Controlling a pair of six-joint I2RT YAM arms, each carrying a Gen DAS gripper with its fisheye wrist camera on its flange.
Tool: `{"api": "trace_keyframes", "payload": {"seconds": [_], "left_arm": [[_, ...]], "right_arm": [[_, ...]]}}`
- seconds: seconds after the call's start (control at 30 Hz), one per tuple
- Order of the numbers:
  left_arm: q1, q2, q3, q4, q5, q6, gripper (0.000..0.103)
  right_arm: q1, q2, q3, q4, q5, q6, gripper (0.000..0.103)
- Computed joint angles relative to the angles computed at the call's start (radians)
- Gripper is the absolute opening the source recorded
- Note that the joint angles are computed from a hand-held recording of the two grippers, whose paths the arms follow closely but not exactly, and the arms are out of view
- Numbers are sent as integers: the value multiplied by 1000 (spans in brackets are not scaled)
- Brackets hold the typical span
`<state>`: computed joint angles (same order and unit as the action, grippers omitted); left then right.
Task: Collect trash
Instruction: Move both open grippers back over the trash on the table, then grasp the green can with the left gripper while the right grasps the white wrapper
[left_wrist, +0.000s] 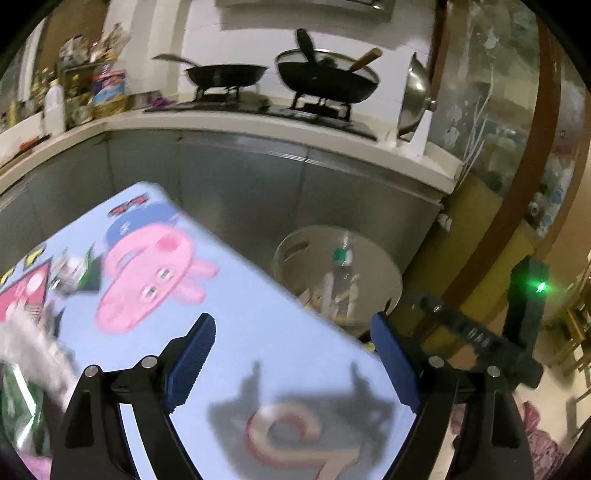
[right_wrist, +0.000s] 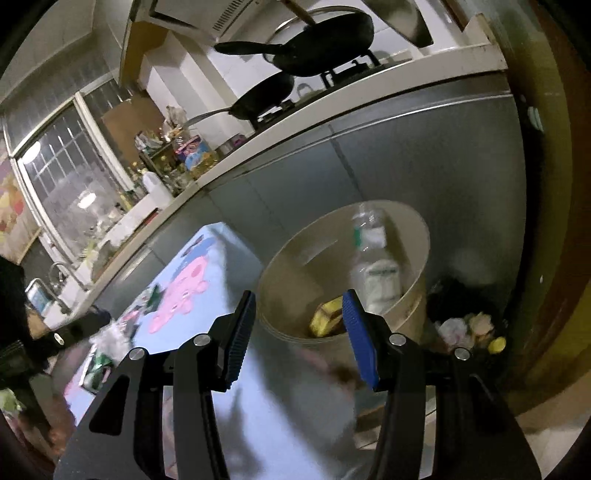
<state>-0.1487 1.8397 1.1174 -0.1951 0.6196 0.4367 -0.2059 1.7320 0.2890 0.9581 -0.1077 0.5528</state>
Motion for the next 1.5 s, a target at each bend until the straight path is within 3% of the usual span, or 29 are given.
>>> {"api": "trace_keyframes", "payload": {"seconds": [0.17, 0.4, 0.57, 0.77, 0.97, 1.2, 1.23, 1.3, 1.4, 1.5], "left_arm": [[155, -24, -84, -21, 19, 104, 86], [418, 4, -87, -92, 80, 232, 86], [603, 94, 1, -168, 107, 303, 86], [751, 219, 125, -224, 107, 316, 86], [825, 311, 241, -280, 119, 301, 85], [853, 337, 309, -327, 161, 294, 85], [854, 342, 318, -335, 163, 294, 85], [860, 346, 327, -343, 163, 295, 85], [870, 352, 345, -355, 169, 289, 85], [878, 362, 367, -367, 177, 273, 85]], "right_arm": [[169, -37, -23, -5, 77, 71, 49], [417, 11, 112, -129, 176, 123, 49], [580, 89, 256, -233, 217, 135, 49], [723, 200, 483, -402, 214, 115, 49], [762, 323, 725, -522, 114, 121, 49], [673, 565, 1142, -674, -105, 257, 47], [665, 593, 1190, -695, -127, 269, 45], [656, 677, 1328, -775, -185, 292, 21], [663, 709, 1327, -699, -290, 378, 18], [711, 682, 1275, -691, -324, 352, 17]]}}
